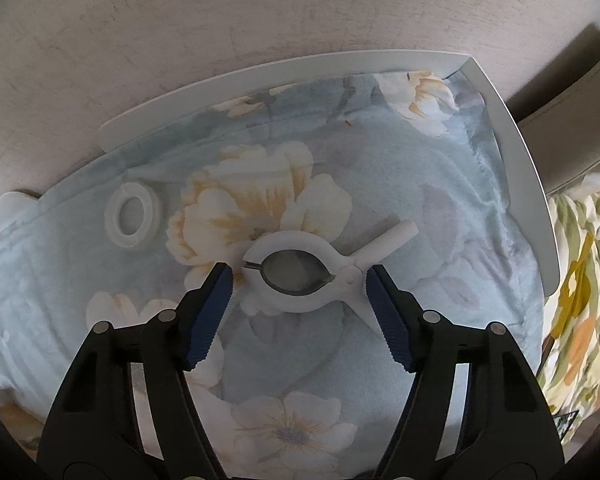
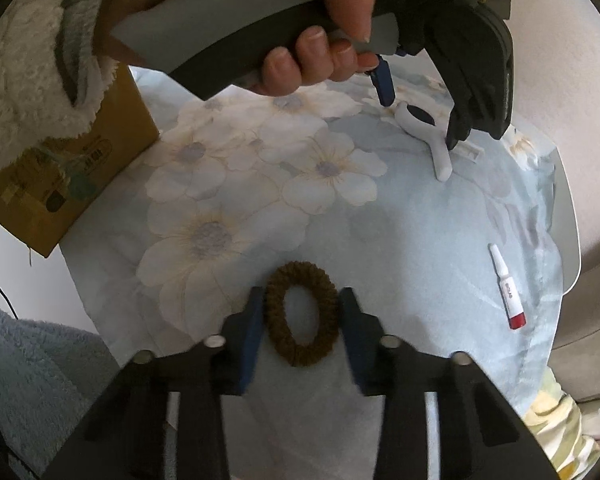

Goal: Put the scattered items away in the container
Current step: 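Grasp the white clothespin with the left tool while the right tool grasps the brown hair tie, then carry both items over the cardboard box and open both tools to drop them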

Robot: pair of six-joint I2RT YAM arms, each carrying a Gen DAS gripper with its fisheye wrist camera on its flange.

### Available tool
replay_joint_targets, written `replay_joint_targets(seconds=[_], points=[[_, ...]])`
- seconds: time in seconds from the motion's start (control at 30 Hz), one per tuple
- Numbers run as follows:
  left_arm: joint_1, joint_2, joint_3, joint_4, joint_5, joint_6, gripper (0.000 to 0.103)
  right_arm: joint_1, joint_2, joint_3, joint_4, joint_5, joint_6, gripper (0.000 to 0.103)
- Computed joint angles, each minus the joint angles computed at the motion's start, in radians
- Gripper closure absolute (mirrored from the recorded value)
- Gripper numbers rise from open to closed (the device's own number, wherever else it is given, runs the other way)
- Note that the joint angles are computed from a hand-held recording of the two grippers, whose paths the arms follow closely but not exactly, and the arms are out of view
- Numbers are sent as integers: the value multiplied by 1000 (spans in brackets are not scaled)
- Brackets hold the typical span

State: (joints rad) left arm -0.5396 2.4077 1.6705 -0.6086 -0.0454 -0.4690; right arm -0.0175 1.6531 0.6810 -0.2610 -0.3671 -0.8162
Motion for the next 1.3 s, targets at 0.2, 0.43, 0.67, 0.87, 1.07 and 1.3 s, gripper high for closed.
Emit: replay_joint_targets(seconds=[0.2,0.43,0.67,0.87,1.07,1.3], points=[[-6,-18,-34,19,11,-15,42,1,-18,-16,-8,-11,-24,83],[-13,-82,-116,63,5,-34,42,-19,-38,-24,-23,-28,-38,87],[-22,-150,-197,101,11,-52,42,-38,-78,-38,-52,-53,-45,87],[-44,-231,-281,132,12,-77,42,-70,-96,-11,-110,-84,-4,87],[2,-306,-247,49,26,-40,42,-22,-41,78,-137,-71,150,87],[-7,-476,-388,85,32,-92,42,-53,-104,125,-238,-64,164,87]])
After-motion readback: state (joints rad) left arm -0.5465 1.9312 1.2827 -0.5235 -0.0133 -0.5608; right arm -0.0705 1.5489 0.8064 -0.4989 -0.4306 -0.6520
